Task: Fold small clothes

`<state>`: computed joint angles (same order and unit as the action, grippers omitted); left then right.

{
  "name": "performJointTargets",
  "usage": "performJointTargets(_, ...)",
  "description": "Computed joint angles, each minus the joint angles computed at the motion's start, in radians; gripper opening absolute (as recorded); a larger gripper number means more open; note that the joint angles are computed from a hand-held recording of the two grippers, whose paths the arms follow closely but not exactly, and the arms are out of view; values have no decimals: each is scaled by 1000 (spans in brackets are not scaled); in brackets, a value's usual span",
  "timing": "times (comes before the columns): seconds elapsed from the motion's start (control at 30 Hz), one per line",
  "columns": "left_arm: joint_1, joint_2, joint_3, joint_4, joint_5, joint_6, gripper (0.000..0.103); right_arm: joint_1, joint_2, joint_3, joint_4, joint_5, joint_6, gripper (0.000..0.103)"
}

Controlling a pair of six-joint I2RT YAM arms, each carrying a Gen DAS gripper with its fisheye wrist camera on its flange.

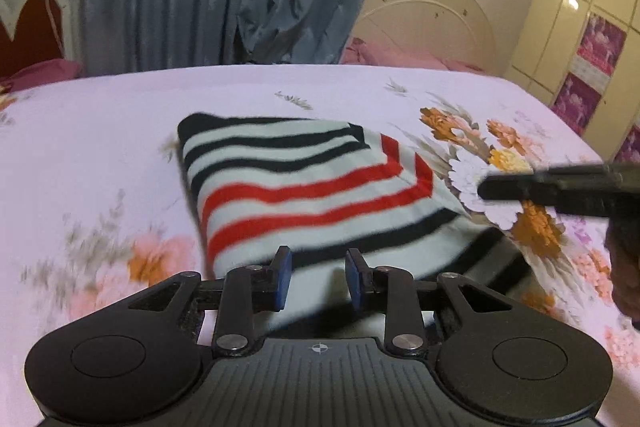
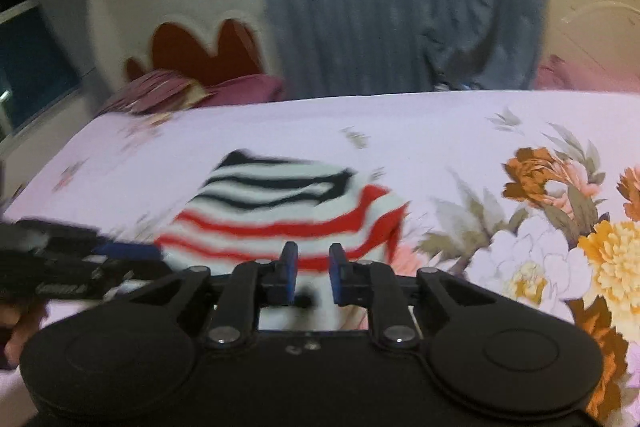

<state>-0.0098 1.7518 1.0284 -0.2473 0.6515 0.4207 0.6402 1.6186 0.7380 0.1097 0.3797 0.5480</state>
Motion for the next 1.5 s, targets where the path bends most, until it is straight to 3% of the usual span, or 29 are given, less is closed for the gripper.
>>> performJointTargets(0.2, 3, -56, -133, 54, -88, 30, 28, 64, 101, 37, -173, 30, 15, 0)
performJointTargets(0.3, -11, -90, -202, 112, -143, 48, 28, 71, 153, 68, -242, 53, 34, 1)
performJointTargets(0.37, -1, -127, -208, 91, -137, 36, 28, 79, 133, 35, -227, 64, 64, 1)
performJointTargets(0.5, 45, -213, -239, 79, -93, 8, 28, 187, -24, -33, -189, 253, 88, 6)
performJointTargets(0.57, 53, -212, -238, 73, -94, 3, 28, 216, -68, -43, -140, 294, 56, 10)
performJointTargets(0.7, 22, -182, -255, 89, -155, -4, 28, 174, 11, 0, -100, 199, 9, 11)
performJointTargets(0.8, 13, -176, -285, 127, -174, -44, 28, 116, 158, 97, -261, 95, 71, 7)
performJointTargets(0.87, 18, -176, -301, 147, -171, -53, 28, 107, 187, 68, -212, 94, 94, 7)
performJointTargets(1.0, 27, -190, -304, 134, -166, -50, 28, 115, 185, 99, -264, 111, 97, 7)
performJointTargets(1.1, 34, -192, -305, 128, -164, -44, 28, 146, 139, 91, -285, 140, 124, 7)
performJointTargets(1.23, 26, -197, -319, 145, -179, -48, 28, 192, 81, 60, -226, 207, 135, 10)
performJointTargets(1.37, 14, -198, -329, 161, -197, -50, 28, 144, 187, 100, -234, 106, 194, 7)
performJointTargets(1.5, 11, -205, -346, 185, -207, -38, 28, 163, 208, 92, -202, 139, 182, 7)
